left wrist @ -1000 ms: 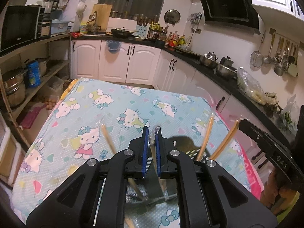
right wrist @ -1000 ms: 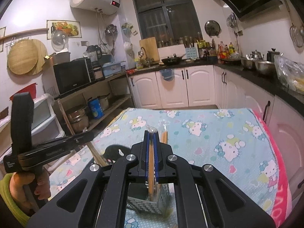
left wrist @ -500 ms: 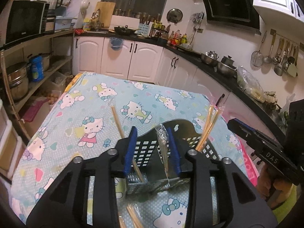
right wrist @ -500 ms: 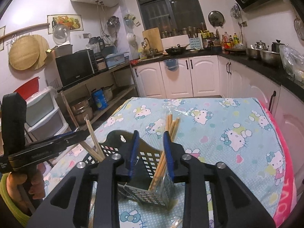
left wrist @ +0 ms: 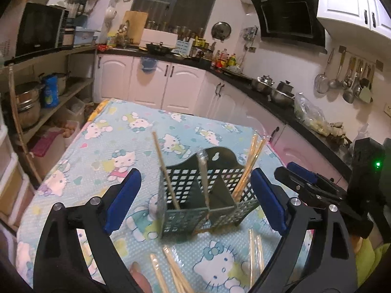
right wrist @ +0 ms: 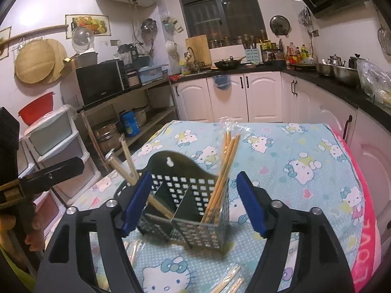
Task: Organize utensils
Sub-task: 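Open the left gripper over the basket while the right gripper releases its chopsticks, then withdraw both open tools and move them toward the chopsticks on the cloth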
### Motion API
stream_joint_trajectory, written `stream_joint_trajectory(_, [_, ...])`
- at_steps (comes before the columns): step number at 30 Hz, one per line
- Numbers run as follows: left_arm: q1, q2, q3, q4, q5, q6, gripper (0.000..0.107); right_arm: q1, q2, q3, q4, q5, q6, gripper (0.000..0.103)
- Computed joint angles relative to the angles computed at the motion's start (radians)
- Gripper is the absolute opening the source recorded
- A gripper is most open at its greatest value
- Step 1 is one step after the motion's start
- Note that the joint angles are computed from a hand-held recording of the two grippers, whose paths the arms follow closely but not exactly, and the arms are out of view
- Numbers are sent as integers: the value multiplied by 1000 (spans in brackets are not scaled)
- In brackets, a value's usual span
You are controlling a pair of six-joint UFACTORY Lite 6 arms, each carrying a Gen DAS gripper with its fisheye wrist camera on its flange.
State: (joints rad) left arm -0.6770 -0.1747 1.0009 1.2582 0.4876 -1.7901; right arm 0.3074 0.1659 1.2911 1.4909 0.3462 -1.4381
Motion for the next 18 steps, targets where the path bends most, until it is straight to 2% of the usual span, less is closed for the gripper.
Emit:
stream_joint_trajectory(3, [-36,-56,-49,-3,56,-25,92,14,-43,-51,28,-5,-25,78])
stream_joint_trajectory(5, [-66,-94,-87,-4,103,-47,92,26,-79,-93,51,-13,-50,84])
stream_joint_trajectory(18, [-210,-306,-321,-31,285,-166,92,107,-195,-258,78,-51,-89,86])
